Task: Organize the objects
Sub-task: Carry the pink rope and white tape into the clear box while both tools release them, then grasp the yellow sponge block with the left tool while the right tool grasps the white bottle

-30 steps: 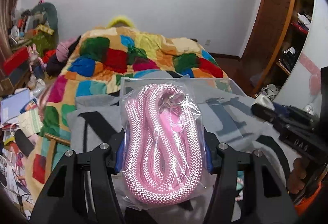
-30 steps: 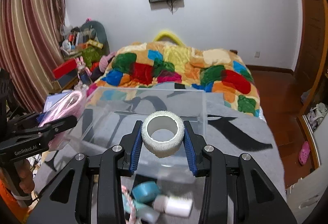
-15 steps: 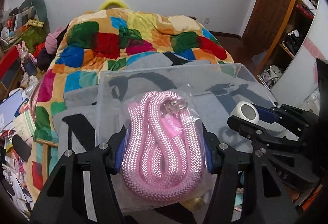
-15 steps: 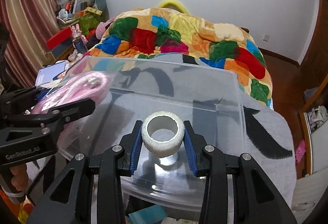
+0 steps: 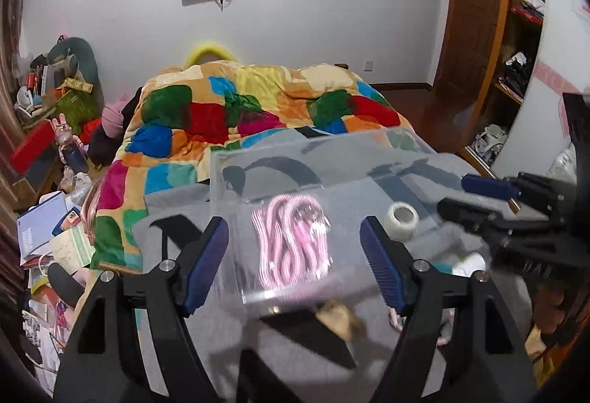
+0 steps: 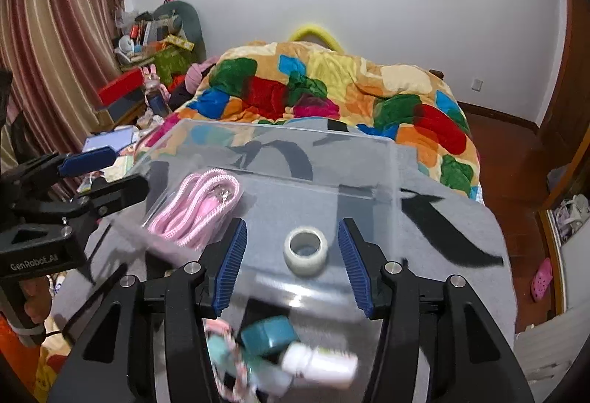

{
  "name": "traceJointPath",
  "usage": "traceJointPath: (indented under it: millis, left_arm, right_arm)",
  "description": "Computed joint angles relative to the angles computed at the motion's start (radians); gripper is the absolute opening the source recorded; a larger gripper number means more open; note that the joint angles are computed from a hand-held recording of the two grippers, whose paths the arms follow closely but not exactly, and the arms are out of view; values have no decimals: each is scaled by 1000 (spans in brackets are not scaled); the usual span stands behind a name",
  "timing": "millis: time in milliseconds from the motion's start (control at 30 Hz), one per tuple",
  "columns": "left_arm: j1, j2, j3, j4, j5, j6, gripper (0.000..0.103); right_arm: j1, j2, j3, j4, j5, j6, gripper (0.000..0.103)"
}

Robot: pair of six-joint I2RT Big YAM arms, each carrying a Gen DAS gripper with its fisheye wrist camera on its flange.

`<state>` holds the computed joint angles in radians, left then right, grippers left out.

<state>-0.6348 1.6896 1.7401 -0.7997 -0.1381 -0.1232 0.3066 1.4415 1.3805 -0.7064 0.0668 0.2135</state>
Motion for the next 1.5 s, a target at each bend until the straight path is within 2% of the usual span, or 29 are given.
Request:
traceJointPath:
  millis: [200,300,467,667,800,833,867,933,967,1033,1500]
  left_arm:
    - [-18,-79,-127,55,17,7,79]
    - [-21,-92,-166,54,27,-6,79]
    - [-20,-59,-189,17,49,-44,79]
    - [-10,20,-138,-61,100,-96,79]
    - [-13,32,-113,-63,103,-107,79]
    - [-13,41,-100,-71,109,-106,77]
    - [-14,51,-88,-83,114,-111,71]
    - [-16,71,-64,-106,117,-112,67]
    - [-20,71,-63,-100,110,-107,57]
    - [-25,73,-60,-98,115,-101,43]
    - [-40,-71,-230,15,92,-70,42]
  right_arm:
    - [-14,-108,-124,45,17,30,54]
    - [-19,-140,-174,54,31,43,54]
    - [-16,-151,-230,48,27,60,55]
    - [0,-127,-257,51,7,75,55]
    - [2,-98,-240,51,6,82,55]
    - [3,-94,-240,52,8,84,55]
    - [2,-90,-238,53,8,86,55]
    - [1,-91,-243,57,7,90,54]
    - [0,-94,-249,61,7,92,53]
    - [3,-101,-260,69,16,95,49]
    - [-7,-193,-301,89,34,110,48]
